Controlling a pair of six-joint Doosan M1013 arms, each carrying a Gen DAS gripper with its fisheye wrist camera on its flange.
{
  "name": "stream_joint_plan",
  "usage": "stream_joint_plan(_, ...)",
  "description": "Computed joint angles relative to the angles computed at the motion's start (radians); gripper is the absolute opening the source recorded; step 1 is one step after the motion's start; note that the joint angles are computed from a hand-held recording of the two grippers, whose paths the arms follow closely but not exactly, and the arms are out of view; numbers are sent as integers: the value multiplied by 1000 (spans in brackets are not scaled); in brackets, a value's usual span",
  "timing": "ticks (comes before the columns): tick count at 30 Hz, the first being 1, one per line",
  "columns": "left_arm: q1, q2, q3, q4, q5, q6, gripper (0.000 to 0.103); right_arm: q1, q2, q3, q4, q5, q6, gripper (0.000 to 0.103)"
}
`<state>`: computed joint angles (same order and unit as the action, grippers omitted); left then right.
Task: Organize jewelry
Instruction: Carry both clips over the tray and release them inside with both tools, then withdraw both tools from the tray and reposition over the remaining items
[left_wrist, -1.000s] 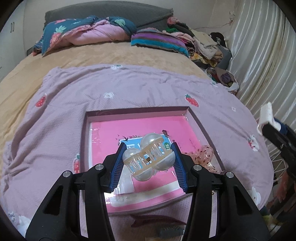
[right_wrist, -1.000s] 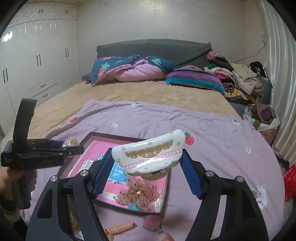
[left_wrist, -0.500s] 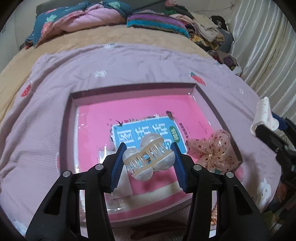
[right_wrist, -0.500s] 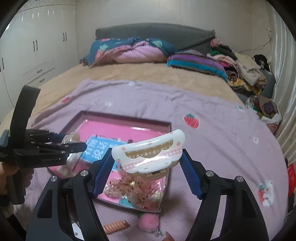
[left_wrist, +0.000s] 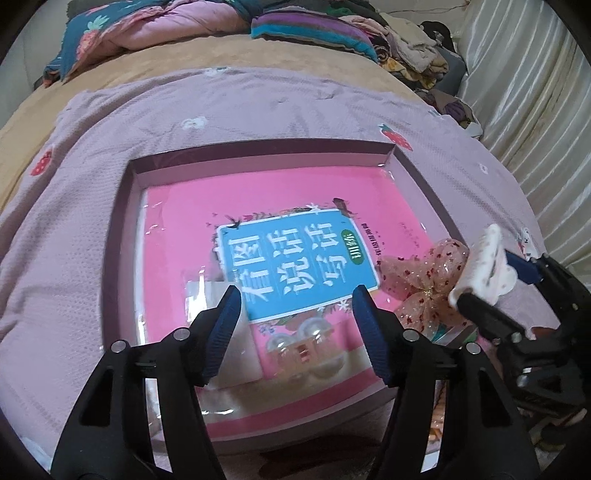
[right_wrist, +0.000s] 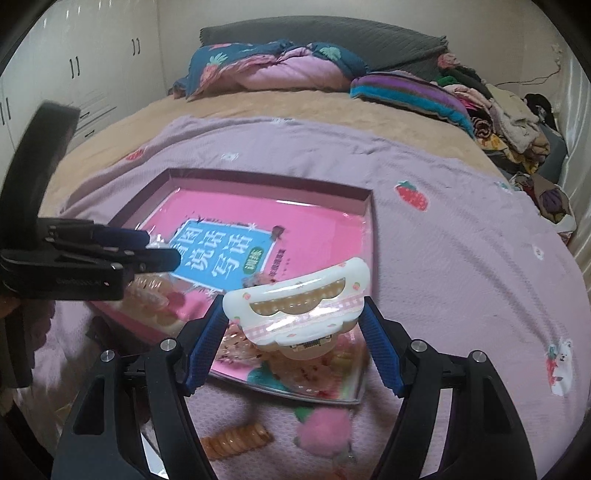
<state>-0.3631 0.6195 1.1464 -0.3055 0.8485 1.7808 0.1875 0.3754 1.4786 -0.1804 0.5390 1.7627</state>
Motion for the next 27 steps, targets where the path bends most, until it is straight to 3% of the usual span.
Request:
stream_joint_plan(11,21,-60,67,47,-72,-64,69,16,24,-20,99,25,-113,75)
stream_joint_plan(13,24,-71,79,49,-84,-72,74,15,15,-13,124,14,-125,84)
stream_joint_plan(27,27,-133,142,79,-149,-136,93,2,-84,71,119,-69,-50,95)
